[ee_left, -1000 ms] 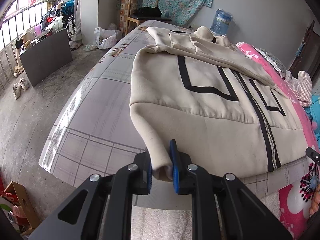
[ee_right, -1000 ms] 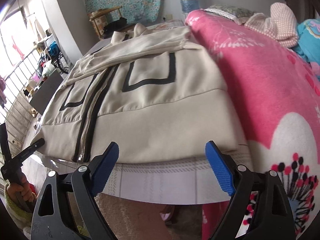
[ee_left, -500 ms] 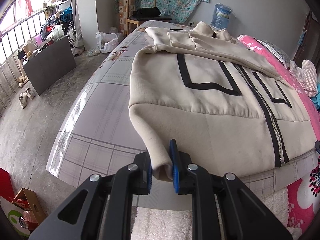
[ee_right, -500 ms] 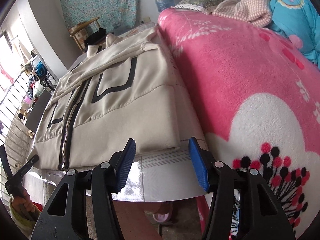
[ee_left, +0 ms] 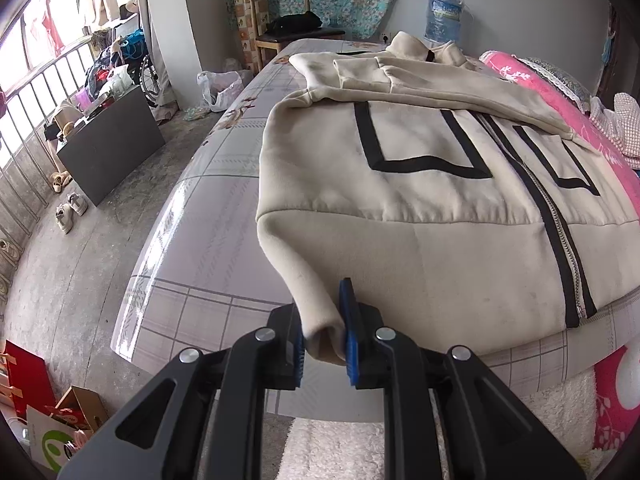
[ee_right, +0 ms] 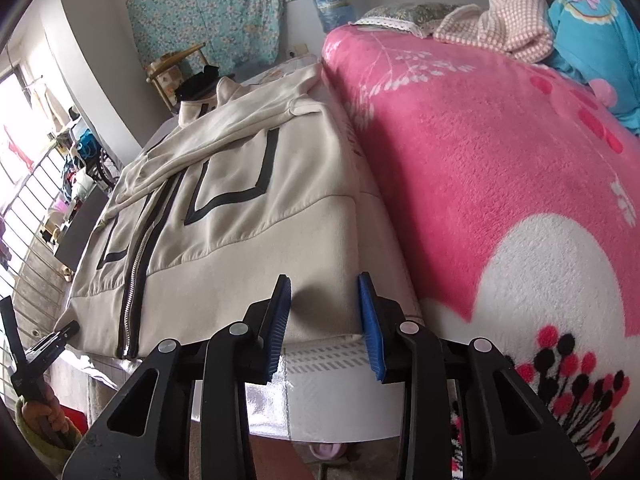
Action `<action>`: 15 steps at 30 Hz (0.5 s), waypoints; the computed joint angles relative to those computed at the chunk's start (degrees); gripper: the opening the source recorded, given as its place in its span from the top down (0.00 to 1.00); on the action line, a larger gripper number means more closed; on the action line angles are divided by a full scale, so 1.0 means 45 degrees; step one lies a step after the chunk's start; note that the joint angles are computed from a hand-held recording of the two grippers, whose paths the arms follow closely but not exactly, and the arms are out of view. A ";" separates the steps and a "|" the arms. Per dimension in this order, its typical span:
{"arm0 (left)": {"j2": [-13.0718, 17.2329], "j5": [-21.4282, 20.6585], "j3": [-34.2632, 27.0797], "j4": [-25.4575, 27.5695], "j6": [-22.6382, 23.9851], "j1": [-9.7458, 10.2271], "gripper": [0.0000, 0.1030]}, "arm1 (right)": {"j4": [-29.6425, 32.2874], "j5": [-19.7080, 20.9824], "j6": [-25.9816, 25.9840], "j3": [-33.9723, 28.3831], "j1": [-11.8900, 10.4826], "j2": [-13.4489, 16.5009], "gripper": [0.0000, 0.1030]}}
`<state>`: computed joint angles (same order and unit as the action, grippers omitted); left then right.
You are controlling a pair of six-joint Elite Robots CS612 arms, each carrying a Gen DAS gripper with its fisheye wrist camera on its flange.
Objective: Fold large clothes
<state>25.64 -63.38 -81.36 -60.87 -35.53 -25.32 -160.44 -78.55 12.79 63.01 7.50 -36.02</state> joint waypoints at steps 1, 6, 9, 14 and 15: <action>-0.0022 0.0082 0.0032 0.0071 0.0016 -0.0019 0.85 | 0.0019 0.0027 -0.0048 0.0026 -0.0009 -0.0019 0.75; -0.0118 0.0202 0.0173 0.0276 -0.0079 -0.0042 0.85 | 0.0168 0.0137 -0.0245 0.0215 -0.0022 -0.0150 0.79; -0.0122 0.0211 0.0175 0.0279 -0.0052 -0.0041 0.85 | 0.0317 0.0041 -0.0281 0.0158 0.0015 -0.0152 0.80; -0.0101 0.0116 0.0153 0.0205 0.0004 -0.0012 0.85 | 0.0581 -0.0244 -0.0393 -0.0054 0.0086 -0.0081 0.80; -0.0088 0.0059 0.0129 0.0170 -0.0008 0.0005 0.85 | 0.0649 -0.0316 -0.0419 -0.0103 0.0104 -0.0066 0.80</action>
